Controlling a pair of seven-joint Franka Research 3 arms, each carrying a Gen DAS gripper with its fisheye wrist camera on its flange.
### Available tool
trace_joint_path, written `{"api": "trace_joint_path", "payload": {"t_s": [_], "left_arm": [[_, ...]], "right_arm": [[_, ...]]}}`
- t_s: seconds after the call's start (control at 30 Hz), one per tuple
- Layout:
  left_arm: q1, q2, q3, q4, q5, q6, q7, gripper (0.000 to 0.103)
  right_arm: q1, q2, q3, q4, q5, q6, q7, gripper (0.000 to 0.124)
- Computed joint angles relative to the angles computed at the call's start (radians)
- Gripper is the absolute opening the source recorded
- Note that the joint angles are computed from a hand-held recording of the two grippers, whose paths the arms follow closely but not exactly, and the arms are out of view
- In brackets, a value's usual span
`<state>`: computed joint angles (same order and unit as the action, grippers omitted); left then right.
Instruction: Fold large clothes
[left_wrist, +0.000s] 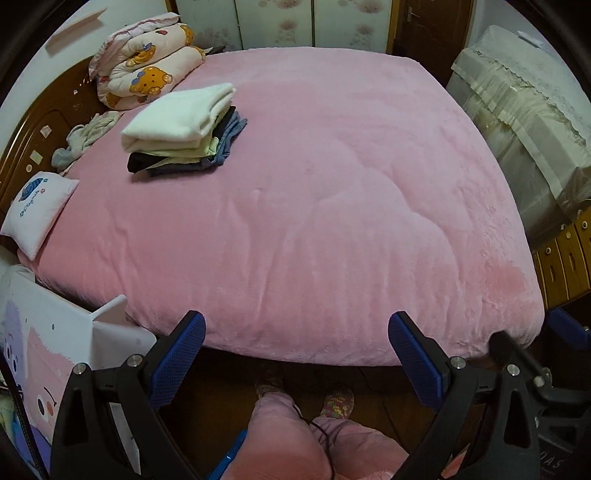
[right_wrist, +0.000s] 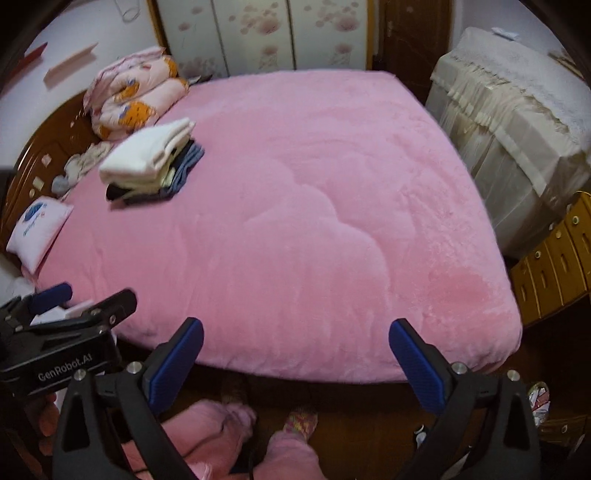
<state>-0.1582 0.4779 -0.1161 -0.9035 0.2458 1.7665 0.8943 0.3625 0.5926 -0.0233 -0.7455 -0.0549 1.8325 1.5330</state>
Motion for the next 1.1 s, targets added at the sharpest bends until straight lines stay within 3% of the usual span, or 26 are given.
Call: {"api": "trace_joint_path", "payload": {"t_s": [0.1,0.37,0.77,1.1], "left_arm": [[0.007,-0.021,0.000,-0.032,-0.001,0.033,-0.001,0.099],[0.024,-0.053,-0.005,-0.078,-0.006,0.109,0.012,0.102],[0.007,-0.035,0.006,-0.038,0.027,0.117,0.023,0.102],[-0.011,-0.045,0.010,-0.049,0.063,0.132,0.011,0.102]], "right_arm": [[-0.008,0.018,-0.002,0.036,0.011,-0.027,0.018,0.102],[-0.028,-0.055,-0.004,-0.075,0.027,0.086,0.116,0.102],[-0.002,-0.077,0.006,-0.111,-0.014,0.172,0.070,0.103],[0.003,-0.067,0.003,-0.095,-0.014,0.164,0.051,0.103]]}}
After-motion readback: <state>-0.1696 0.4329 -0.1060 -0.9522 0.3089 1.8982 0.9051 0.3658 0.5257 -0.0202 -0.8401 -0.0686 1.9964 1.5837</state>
